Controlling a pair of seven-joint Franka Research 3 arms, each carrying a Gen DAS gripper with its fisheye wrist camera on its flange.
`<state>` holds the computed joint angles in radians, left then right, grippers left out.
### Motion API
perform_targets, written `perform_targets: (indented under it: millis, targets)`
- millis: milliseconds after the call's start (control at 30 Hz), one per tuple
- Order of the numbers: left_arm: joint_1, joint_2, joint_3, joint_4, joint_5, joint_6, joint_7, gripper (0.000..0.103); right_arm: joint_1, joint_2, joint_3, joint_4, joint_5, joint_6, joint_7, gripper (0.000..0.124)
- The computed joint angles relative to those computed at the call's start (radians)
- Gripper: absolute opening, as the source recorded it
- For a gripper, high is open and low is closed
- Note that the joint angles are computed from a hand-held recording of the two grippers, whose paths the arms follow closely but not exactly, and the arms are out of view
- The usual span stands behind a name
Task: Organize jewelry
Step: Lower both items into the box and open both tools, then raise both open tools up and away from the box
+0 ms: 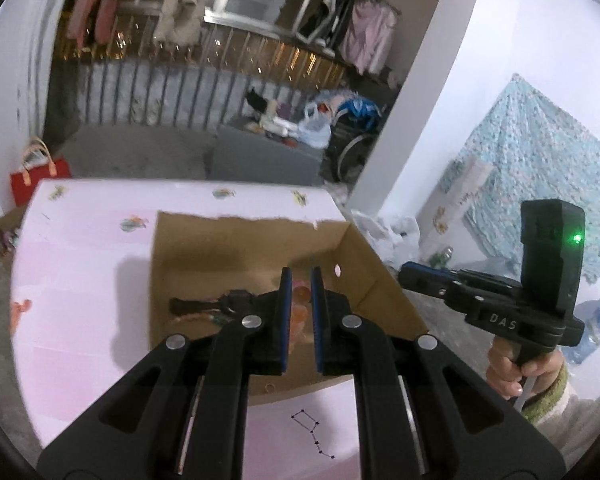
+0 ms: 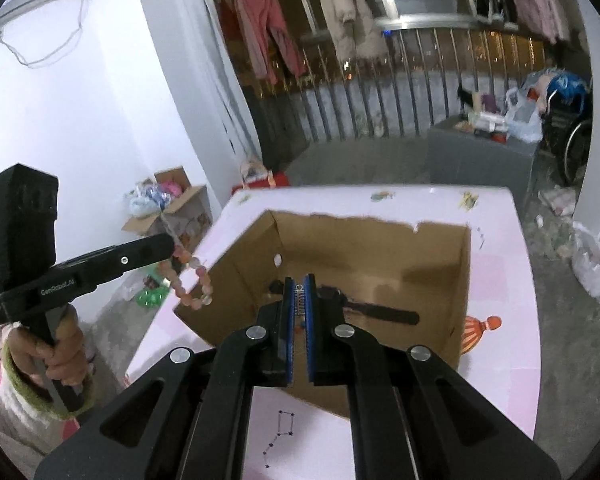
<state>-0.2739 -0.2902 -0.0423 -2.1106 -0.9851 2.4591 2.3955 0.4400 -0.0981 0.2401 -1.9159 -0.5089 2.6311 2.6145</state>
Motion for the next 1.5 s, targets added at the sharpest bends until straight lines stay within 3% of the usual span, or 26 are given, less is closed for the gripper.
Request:
perform_targets:
  millis: [133,300,667,733,833,967,1067,1200,1300,1400,1500]
  targets:
    - [0.02,0.114,-0.017,0.071,0.046,-0.075,-0.069,0.008,0.011,0.047,-0.032,0.016,0.159,-0.004,-0.145,0.005]
    - [0.069,0.237,-0.068,0.16,0.075,-0.146,-0.124,0.008,0.024,0.119,-0.062,0.076,0.305,-0.079,-0.266,0.005]
    - [0.13,0.368,-0.161,0.26,0.142,-0.272,-0.193,0.008,0.034,0.141,-0.089,0.088,0.432,-0.159,-0.357,0.005]
    - [0.135,0.374,-0.168,0.265,0.143,-0.295,-0.195,0.011,0.032,0.134,-0.09,0.08,0.451,-0.161,-0.371,0.005]
    - [0.137,0.376,-0.174,0.266,0.157,-0.302,-0.209,0.027,0.026,0.113,-0.09,0.052,0.479,-0.143,-0.372,0.006]
    - [0.146,0.356,-0.171,0.251,0.128,-0.302,-0.194,0.031,0.018,0.072,-0.085,0.007,0.461,-0.099,-0.332,0.007]
    - [0.149,0.318,-0.16,0.227,0.101,-0.279,-0.172,0.037,0.006,0.031,-0.075,-0.029,0.422,-0.068,-0.277,0.011]
    - [0.141,0.22,-0.133,0.156,0.047,-0.187,-0.117,0.046,-0.032,-0.041,-0.039,-0.083,0.281,-0.043,-0.124,0.022]
    - [0.128,0.146,-0.105,0.094,0.034,-0.089,-0.093,0.062,-0.077,-0.109,0.002,-0.133,0.157,-0.055,0.037,0.038]
    - [0.115,0.092,-0.079,0.037,0.073,0.022,-0.126,0.076,-0.107,-0.168,0.018,-0.211,0.15,-0.009,0.131,0.05]
    - [0.121,0.087,-0.06,0.007,0.173,0.061,-0.239,0.079,-0.119,-0.201,0.017,-0.283,0.22,0.043,0.155,0.051]
